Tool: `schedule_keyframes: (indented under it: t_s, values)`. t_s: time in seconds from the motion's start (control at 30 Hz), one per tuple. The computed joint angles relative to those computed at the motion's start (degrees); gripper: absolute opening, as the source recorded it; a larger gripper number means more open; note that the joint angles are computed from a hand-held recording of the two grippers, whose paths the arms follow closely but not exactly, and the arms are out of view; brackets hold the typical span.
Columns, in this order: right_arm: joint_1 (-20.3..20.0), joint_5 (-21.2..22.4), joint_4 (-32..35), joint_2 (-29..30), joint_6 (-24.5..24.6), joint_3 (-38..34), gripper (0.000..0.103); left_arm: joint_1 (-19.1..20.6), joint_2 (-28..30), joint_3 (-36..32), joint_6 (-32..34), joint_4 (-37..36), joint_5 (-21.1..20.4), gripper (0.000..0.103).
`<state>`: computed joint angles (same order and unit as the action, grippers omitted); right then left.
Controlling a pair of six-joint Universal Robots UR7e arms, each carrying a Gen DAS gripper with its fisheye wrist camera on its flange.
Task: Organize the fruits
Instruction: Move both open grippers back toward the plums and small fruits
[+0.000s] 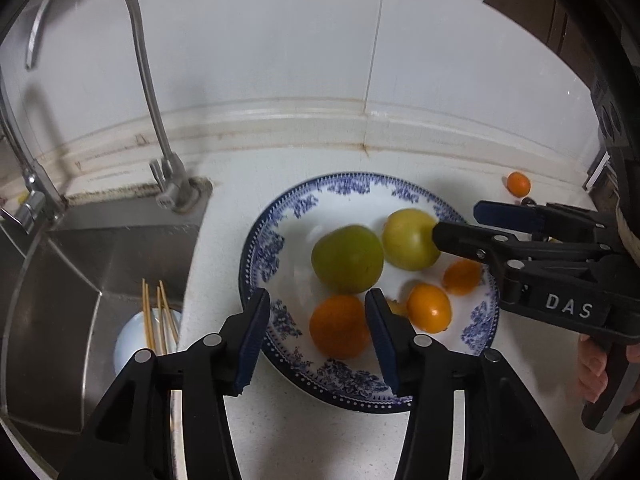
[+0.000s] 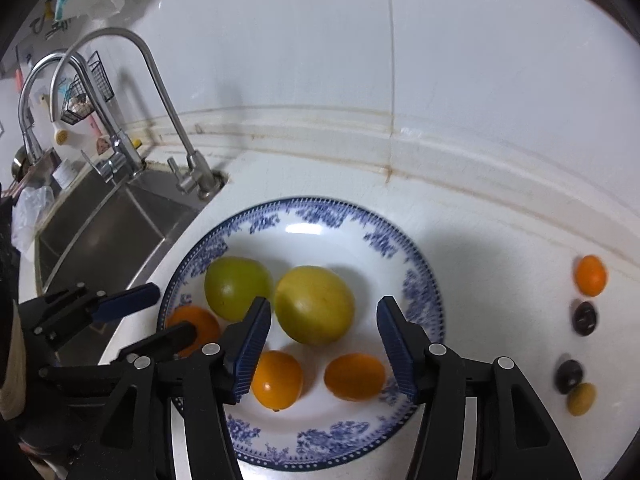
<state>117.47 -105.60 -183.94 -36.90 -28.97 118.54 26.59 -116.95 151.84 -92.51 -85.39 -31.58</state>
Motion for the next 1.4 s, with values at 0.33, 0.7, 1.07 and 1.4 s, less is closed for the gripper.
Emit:
schedule_keyframes:
  t_s: [0.33, 0.7, 1.07, 1.4]
  values:
    - [-0.15, 0.91, -4.5, -6.5, -0.44, 6.19, 0.056, -10.23, 2.55, -3.82, -11.68, 13.02, -1.51, 0.051]
    - [-1.7, 1.01, -9.66, -15.1, -2.15, 12.76, 0.056, -16.11, 10.67, -5.77, -10.64, 8.95, 0.65, 0.058]
    - [-5.6, 0.28, -12.78, -22.67, -5.0, 16.83, 0.056, -14.94, 20.83, -6.44, 3.54, -9.17, 5.7, 0.061]
    - [-8.73, -2.89, -13.64, -26.11, -9.22, 17.56, 0.056, -8.48, 32.68, -4.53, 31.99, -46.17, 7.07, 0.061]
